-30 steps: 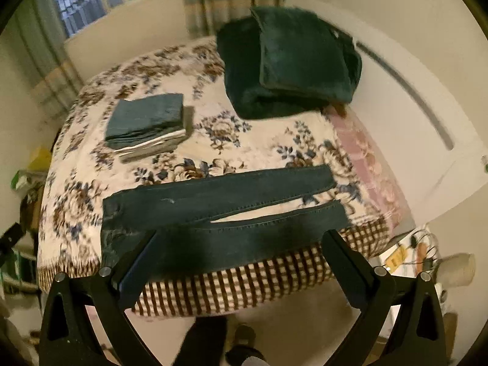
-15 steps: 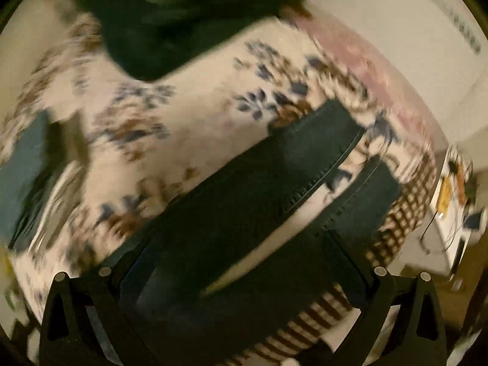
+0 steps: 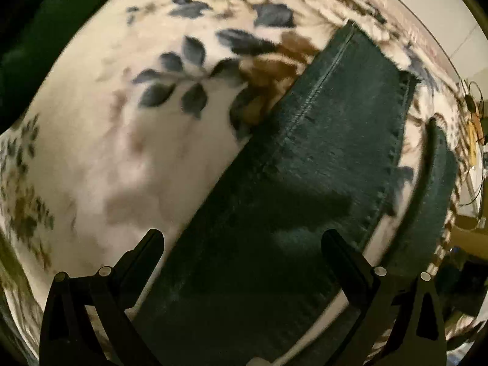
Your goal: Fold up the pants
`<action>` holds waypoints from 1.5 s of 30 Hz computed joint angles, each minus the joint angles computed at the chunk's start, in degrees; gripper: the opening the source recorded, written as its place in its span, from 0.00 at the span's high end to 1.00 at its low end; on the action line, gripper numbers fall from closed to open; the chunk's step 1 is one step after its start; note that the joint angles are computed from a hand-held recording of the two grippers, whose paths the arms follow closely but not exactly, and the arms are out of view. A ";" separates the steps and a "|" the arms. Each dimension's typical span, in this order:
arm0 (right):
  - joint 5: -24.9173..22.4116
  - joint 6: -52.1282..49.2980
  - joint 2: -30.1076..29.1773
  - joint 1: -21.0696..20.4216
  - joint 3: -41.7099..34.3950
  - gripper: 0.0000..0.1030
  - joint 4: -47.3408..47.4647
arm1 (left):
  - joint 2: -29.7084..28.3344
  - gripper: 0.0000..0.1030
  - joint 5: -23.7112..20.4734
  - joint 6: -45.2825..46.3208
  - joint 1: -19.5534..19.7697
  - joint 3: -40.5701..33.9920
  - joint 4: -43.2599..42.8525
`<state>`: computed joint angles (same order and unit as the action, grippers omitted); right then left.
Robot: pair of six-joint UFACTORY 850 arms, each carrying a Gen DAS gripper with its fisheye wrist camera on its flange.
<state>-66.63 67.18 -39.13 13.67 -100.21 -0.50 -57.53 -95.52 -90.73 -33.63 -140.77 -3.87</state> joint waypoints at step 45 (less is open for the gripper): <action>11.03 -25.62 52.50 -6.08 53.50 0.40 3.51 | 38.36 0.29 15.89 -24.37 -27.67 46.40 13.81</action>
<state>-55.61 41.56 13.36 7.59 -46.71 3.01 -19.17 -79.62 -115.10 -61.30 -94.37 9.94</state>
